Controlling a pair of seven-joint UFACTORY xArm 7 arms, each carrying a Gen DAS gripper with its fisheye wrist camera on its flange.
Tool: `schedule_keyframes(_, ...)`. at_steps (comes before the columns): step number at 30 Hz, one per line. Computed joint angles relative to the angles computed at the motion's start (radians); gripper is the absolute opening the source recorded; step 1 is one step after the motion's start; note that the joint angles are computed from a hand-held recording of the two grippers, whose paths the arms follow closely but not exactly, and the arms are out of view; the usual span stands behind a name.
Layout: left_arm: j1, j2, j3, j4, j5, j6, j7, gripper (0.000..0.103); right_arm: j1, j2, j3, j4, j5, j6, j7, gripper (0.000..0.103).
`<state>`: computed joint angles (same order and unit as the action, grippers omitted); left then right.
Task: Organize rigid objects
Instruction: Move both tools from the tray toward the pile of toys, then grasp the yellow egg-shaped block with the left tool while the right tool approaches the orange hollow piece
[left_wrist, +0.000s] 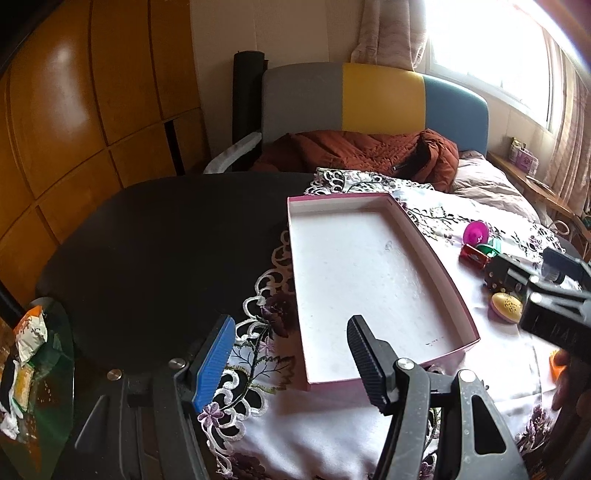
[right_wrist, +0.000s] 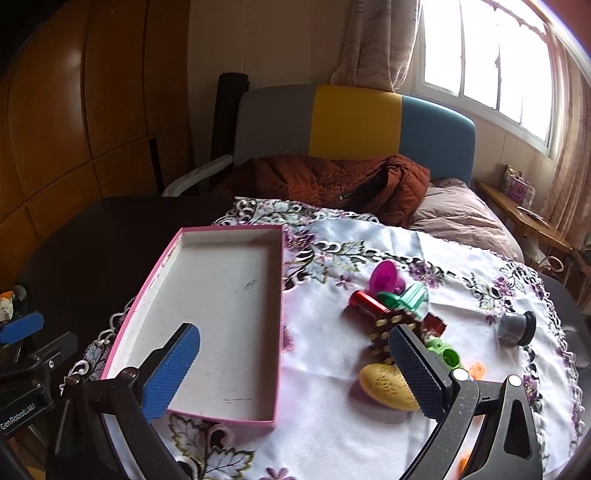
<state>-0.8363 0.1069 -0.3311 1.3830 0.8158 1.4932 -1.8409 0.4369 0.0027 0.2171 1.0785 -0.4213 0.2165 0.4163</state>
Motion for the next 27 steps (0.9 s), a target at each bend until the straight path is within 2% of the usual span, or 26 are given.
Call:
schedule_keyframes(9,0.023,-0.007,0.007,-0.023,0.005,-0.135,0.046,0.064,-0.055,0.005,-0.038,0.043,0.236,0.023,-0.208,0.103)
schedule_keyframes(17,0.045,0.003,0.017,-0.029,0.034,-0.298,0.087,0.064,-0.136,0.016,-0.083,0.075,0.351,0.028,-0.251,0.103)
schedule_keyframes(23,0.034,0.050,0.037,0.018,0.050,-0.352,0.126,0.064,-0.203,0.081,-0.114,0.118,0.444,0.050,-0.261,0.103)
schedule_keyframes(25,0.034,0.070,0.047,0.036,0.049,-0.390,0.160,0.064,-0.226,0.102,-0.117,0.126,0.495,0.057,-0.264,0.103)
schedule_keyframes(27,0.046,0.077,0.061,0.035,0.032,-0.469,0.180,0.064,-0.259,0.122,-0.105,0.142,0.608,0.087,-0.289,0.103)
